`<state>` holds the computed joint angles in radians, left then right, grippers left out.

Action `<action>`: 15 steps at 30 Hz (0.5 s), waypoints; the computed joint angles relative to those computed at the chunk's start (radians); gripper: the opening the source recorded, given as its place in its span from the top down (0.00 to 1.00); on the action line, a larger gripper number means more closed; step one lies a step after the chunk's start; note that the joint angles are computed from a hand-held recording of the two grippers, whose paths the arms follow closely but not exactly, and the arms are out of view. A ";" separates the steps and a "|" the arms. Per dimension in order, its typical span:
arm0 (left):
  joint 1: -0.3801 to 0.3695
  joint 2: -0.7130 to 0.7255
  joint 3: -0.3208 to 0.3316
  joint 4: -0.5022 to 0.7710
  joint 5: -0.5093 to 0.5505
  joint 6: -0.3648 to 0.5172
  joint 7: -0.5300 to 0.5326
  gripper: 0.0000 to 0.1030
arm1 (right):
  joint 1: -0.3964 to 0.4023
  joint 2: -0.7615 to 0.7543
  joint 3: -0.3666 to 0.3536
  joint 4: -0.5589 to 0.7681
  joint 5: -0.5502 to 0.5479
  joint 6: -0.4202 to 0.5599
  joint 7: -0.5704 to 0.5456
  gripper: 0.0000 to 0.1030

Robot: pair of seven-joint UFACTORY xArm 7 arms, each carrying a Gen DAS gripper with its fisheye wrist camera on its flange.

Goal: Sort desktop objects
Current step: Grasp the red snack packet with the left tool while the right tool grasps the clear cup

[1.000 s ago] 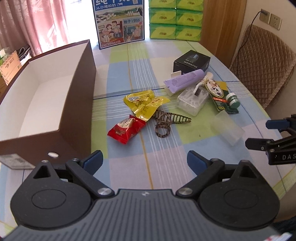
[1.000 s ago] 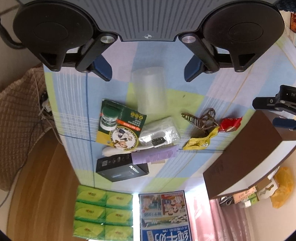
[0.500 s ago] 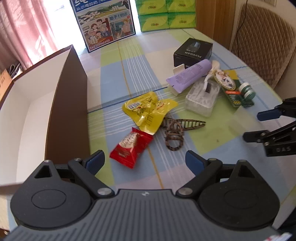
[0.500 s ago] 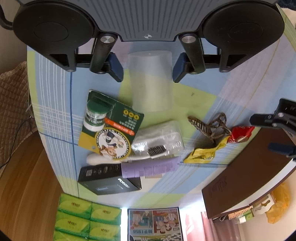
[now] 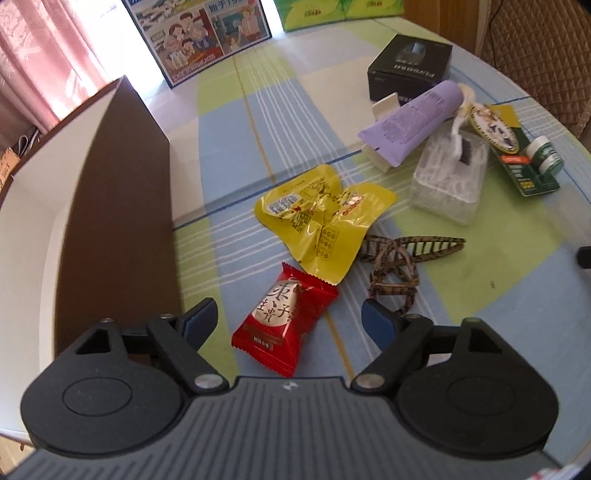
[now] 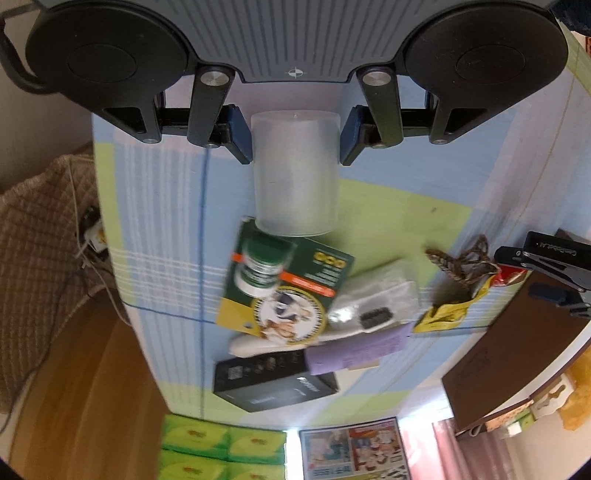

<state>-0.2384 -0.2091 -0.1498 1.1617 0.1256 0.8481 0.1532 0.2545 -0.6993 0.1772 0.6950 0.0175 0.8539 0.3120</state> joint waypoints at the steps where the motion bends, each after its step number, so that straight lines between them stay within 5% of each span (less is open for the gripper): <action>1: 0.000 0.007 0.001 0.004 -0.005 0.006 -0.001 0.25 | -0.001 -0.007 -0.004 -0.003 0.000 0.005 -0.003 0.53; 6: -0.007 -0.001 0.022 -0.006 -0.099 0.036 0.011 0.65 | -0.001 -0.043 -0.022 -0.020 0.009 0.029 -0.019 0.53; 15: -0.014 -0.142 0.016 -0.104 -0.194 0.134 -0.097 0.64 | 0.002 -0.047 -0.037 -0.023 0.029 0.033 -0.074 0.52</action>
